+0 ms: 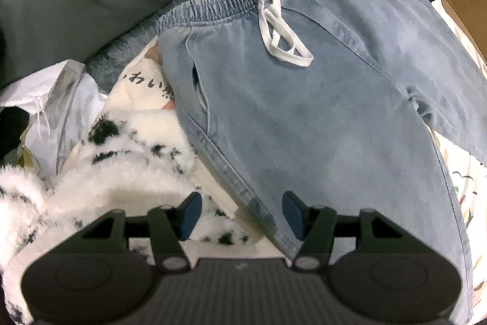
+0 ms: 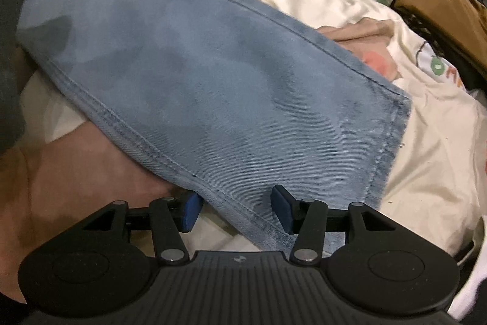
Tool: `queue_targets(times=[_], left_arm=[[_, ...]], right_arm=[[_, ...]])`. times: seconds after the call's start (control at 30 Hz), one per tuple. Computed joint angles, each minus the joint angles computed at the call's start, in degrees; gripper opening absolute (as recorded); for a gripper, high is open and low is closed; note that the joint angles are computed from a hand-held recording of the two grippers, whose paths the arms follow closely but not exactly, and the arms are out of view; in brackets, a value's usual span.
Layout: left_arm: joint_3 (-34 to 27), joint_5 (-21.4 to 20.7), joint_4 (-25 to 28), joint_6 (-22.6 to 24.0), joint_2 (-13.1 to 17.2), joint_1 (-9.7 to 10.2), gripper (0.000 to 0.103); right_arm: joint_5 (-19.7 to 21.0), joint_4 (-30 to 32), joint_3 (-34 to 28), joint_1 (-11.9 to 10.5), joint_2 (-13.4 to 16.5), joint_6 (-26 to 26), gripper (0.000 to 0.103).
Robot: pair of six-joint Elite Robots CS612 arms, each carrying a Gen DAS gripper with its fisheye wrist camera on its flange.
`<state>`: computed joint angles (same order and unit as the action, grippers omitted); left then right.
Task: Fold clothes
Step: 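Move the right tool to the folded denim leg hem edge, then pinch the denim hem edge with the right tool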
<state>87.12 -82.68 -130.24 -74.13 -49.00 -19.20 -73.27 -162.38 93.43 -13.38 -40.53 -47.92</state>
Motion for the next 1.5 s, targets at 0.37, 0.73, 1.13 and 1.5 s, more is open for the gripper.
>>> queue_targets(times=[0.37,0.73,1.13,1.5], left_arm=[[2.9,-1.0,-7.1,-5.3,-0.3,-0.13,0.062],[11.3,2.8,-21.5,-20.5,-1.7,-0.48,0.049],[10.6,3.9,-25.3,-22.0,1.1,0.28,0.039],[11.2,5.2,-31.6,-25.4,3.7,1.29,0.036]], right_arm=[[0.9,4.2,-2.4,-0.4,0.2,-0.6,0.007],[3.3,13.2,-6.3,-0.7,-1.1,5.2,0.002],[1.8,15.4,-10.0,0.3,-1.1,7.3,0.001],[-1.2,18.4,-12.0,1.1,-0.7,11.3,0.002]])
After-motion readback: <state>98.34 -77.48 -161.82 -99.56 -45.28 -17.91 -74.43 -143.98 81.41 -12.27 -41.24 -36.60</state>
